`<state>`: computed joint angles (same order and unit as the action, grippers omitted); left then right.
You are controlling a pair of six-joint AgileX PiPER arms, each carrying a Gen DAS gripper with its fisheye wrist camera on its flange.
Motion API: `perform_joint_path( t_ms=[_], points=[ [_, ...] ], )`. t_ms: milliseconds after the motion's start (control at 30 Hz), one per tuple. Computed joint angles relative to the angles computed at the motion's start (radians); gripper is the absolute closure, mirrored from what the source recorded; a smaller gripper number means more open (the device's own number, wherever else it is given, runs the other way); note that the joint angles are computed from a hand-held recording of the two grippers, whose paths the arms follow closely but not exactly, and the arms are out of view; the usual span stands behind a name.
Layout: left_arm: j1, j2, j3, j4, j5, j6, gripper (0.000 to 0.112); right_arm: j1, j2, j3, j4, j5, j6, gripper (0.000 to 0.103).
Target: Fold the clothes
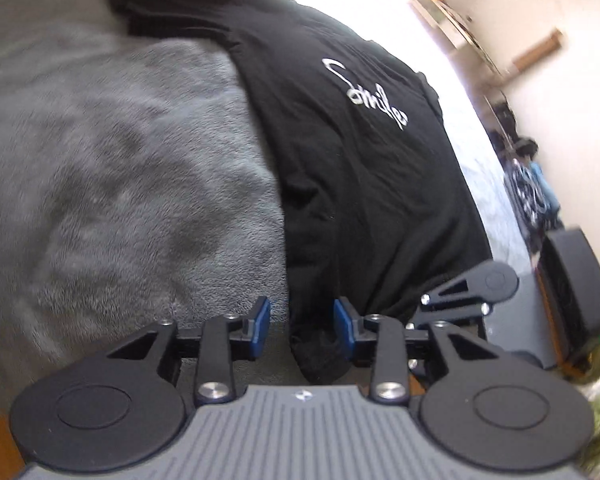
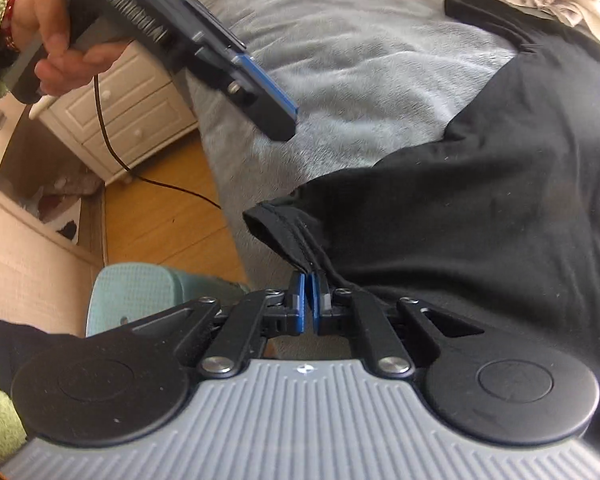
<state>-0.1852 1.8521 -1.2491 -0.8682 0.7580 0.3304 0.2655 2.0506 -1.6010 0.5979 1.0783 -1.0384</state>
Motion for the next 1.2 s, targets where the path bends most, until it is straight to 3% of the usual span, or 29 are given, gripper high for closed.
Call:
perform_joint_path(
  t_ms=[133,333,500,633,700,800,900,933,1033,1200],
  points=[
    [0.004,0.062,0.021,-0.155,-0.066,-0.009,0.063,-0.012,-0.019,0.029,0.025,0.013,-0.048,0.102],
    [0.000,0.153,-0.059,-0.165,0.007,-0.056,0.062,-0.040,-0.039,0.037,0.071,0.047,-0.059,0.101],
    [-0.001,0.122,-0.034,-0.108,0.020,-0.108,0.060,-0.136,-0.115,0.130,0.113,0.076,0.161,0.098],
    [-0.025,0.086,-0.040,0.023,0.019,-0.231,0.060,-0.297,-0.228,0.287,0.071,0.015,0.441,0.097],
    [-0.066,0.061,-0.072,0.162,0.003,-0.333,0.060,-0.408,-0.283,0.346,0.036,-0.031,0.591,0.096],
    [-0.132,0.044,-0.149,0.331,-0.002,-0.436,0.060,-0.558,-0.347,0.398,-0.026,-0.127,0.752,0.091],
    [-0.195,0.101,-0.306,0.414,0.020,-0.445,0.059,-0.675,-0.363,0.415,-0.040,-0.219,0.830,0.074],
    [-0.217,0.124,-0.359,0.420,0.035,-0.434,0.058,-0.707,-0.358,0.412,-0.043,-0.244,0.852,0.073],
    [-0.278,0.224,-0.540,0.388,0.108,-0.350,0.056,-0.763,-0.313,0.388,-0.013,-0.257,0.840,0.058],
    [-0.389,0.407,-0.827,0.330,0.223,-0.227,0.056,-0.793,-0.207,0.321,-0.037,-0.209,0.842,0.057]
  ],
)
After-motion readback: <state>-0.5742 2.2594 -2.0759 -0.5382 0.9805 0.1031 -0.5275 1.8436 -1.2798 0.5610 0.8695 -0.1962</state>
